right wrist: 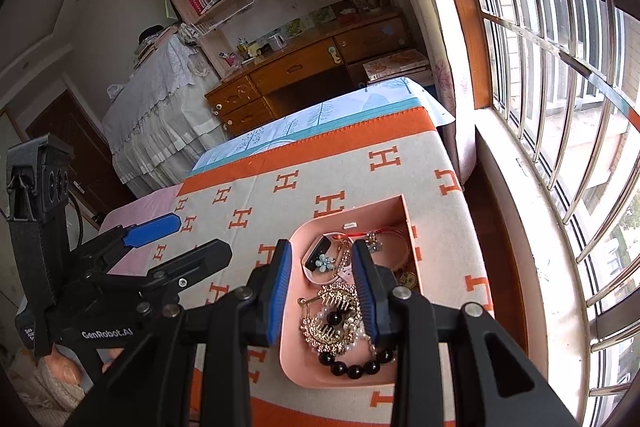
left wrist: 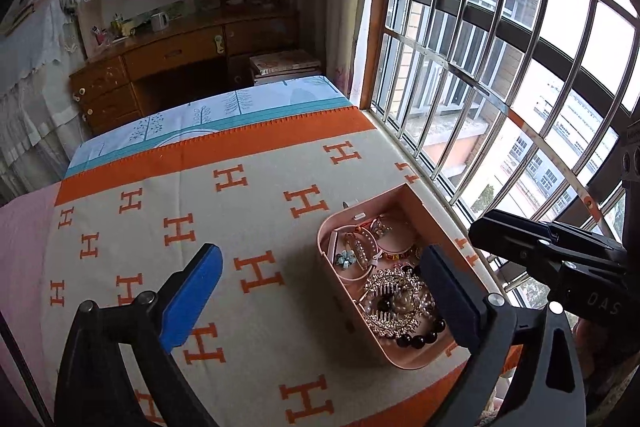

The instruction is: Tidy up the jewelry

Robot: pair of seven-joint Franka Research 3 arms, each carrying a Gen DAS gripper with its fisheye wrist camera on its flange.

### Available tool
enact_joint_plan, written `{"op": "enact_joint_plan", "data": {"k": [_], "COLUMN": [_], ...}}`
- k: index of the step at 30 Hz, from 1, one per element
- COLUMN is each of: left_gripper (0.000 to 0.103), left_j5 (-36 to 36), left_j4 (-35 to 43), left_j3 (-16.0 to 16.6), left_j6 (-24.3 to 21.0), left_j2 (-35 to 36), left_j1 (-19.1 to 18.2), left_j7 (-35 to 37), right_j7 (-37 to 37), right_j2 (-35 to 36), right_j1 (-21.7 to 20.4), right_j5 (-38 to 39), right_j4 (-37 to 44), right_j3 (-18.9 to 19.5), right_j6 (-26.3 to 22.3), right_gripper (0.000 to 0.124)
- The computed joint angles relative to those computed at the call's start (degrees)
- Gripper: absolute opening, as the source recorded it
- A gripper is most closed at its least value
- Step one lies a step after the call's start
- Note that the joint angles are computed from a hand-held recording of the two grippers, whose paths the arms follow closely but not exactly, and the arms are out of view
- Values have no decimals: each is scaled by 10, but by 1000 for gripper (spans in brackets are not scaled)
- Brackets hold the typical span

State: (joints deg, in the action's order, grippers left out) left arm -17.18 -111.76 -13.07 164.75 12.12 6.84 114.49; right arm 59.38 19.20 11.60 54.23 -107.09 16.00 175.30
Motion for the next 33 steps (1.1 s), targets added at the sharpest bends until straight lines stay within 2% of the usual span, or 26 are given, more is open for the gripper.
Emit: {"op": "enact_joint_plan", "data": {"k": [3, 6, 10, 13, 17, 19, 21, 23, 26, 27, 30, 33], "left_gripper": [102, 102, 102, 102, 102, 102, 102, 102, 102, 102, 102, 102], "left_j5": [-31, -37, 75, 98, 238, 235, 178, 208, 335, 368, 417, 445], "left_j4": [-27, -73, -129, -161, -194, -205, -212, -215, -215, -215, -217, -215], "left_j3": [-4, 15, 61, 77, 80, 93, 118, 106, 69, 63, 67, 70], "left_j6": [-10, 19, 43, 62, 81, 87, 85, 77, 71, 68, 70, 63], "left_j2": [-30, -67, -116, -143, -172, -182, -191, -198, -202, -204, -205, -204], "left_j1": [10, -4, -29, -33, -12, -22, -52, -35, 18, 27, 25, 23], "left_j7": [23, 5, -143, -187, -334, -336, -293, -333, -452, -480, -508, -531], "right_j7": [35, 46, 34, -12, -37, -24, 3, 23, 90, 91, 108, 142], "right_j2": [-14, -30, -54, -67, -79, -83, -86, -87, -89, -89, -88, -91], "right_j1": [20, 27, 36, 34, 51, 67, 84, 92, 120, 109, 101, 112], "right_j5": [-29, -35, -14, 30, 50, 32, 3, -18, -85, -87, -112, -149], "right_j4": [-11, -21, -45, -57, -67, -72, -80, -85, -96, -96, -98, -104], "right_j3": [-18, -18, -6, 17, 19, 8, -4, -9, -38, -27, -18, -32], "right_j6": [-12, -19, 9, 38, 54, 58, 62, 70, 81, 80, 76, 79], "right_gripper": [31, 34, 54, 58, 59, 59, 59, 59, 60, 60, 60, 60]}}
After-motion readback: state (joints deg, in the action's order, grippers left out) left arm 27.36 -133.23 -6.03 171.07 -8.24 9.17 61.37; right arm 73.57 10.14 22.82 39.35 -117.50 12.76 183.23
